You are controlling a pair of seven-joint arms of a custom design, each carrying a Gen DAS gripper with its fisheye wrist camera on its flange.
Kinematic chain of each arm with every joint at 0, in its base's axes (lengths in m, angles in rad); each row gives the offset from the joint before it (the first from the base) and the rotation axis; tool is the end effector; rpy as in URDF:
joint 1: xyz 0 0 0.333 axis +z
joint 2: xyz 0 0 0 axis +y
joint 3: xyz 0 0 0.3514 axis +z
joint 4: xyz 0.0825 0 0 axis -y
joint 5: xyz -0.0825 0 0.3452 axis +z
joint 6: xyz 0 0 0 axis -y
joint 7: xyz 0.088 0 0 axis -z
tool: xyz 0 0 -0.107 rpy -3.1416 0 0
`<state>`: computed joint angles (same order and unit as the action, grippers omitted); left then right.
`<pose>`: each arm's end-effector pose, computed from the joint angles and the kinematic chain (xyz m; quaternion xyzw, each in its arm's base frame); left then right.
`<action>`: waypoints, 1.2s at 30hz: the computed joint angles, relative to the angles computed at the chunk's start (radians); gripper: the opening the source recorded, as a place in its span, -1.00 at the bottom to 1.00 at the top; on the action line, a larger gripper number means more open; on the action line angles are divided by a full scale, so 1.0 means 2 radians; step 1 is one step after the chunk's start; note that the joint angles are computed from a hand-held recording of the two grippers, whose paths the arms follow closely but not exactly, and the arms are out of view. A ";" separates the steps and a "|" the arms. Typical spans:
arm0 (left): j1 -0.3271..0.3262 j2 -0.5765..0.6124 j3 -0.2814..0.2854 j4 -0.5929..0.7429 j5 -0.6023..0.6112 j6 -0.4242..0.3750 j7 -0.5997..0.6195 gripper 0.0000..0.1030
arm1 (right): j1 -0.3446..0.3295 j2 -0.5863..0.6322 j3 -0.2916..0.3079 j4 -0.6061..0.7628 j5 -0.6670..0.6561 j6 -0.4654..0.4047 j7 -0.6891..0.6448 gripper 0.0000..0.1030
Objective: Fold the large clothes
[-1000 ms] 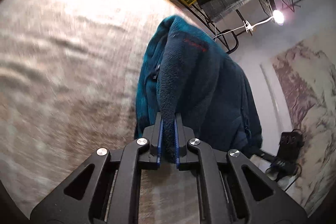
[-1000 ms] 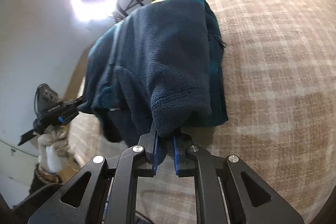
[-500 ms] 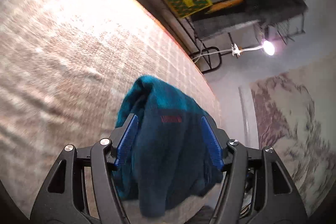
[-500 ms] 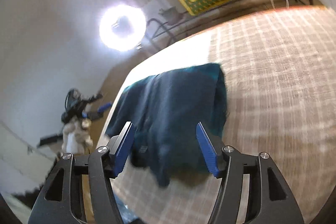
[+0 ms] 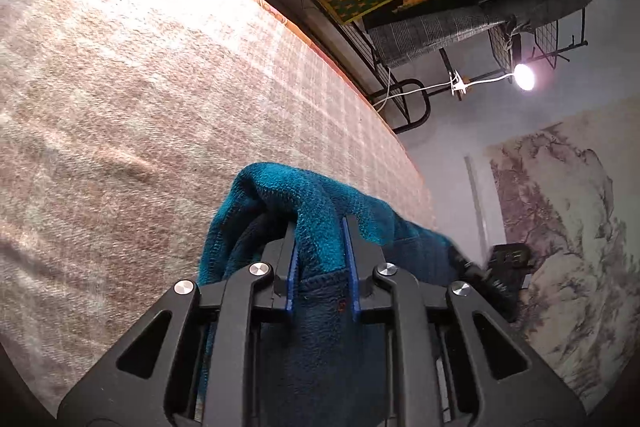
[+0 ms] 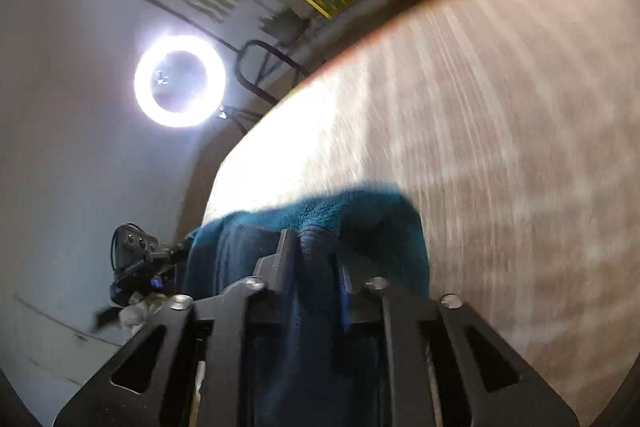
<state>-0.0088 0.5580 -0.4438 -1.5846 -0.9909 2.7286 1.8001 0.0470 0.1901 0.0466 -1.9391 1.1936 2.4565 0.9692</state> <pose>0.6776 -0.2190 0.4369 0.7045 -0.5315 0.4411 0.1634 0.5990 0.0540 0.4764 -0.5794 0.6823 0.1005 0.4343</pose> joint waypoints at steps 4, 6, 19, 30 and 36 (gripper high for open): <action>-0.036 0.003 0.031 -0.009 0.063 0.036 -0.036 -0.66 | 0.031 0.001 -0.006 0.002 -0.132 0.079 0.050 -0.85; -0.046 0.012 0.042 -0.005 0.103 0.044 -0.059 -0.66 | 0.034 0.021 -0.006 0.008 -0.181 0.091 0.088 -0.85; -0.066 -0.086 0.081 -0.084 0.314 0.063 -0.170 -0.50 | 0.027 -0.091 -0.001 -0.070 -0.230 0.094 0.120 -0.75; -0.122 -0.086 0.102 -0.131 0.392 0.047 -0.180 -0.46 | 0.110 -0.150 -0.005 -0.165 -0.208 0.107 0.092 -0.72; -0.065 -0.086 0.041 -0.162 0.339 0.082 -0.134 -0.41 | 0.120 -0.127 0.005 -0.170 -0.284 0.096 0.150 -0.70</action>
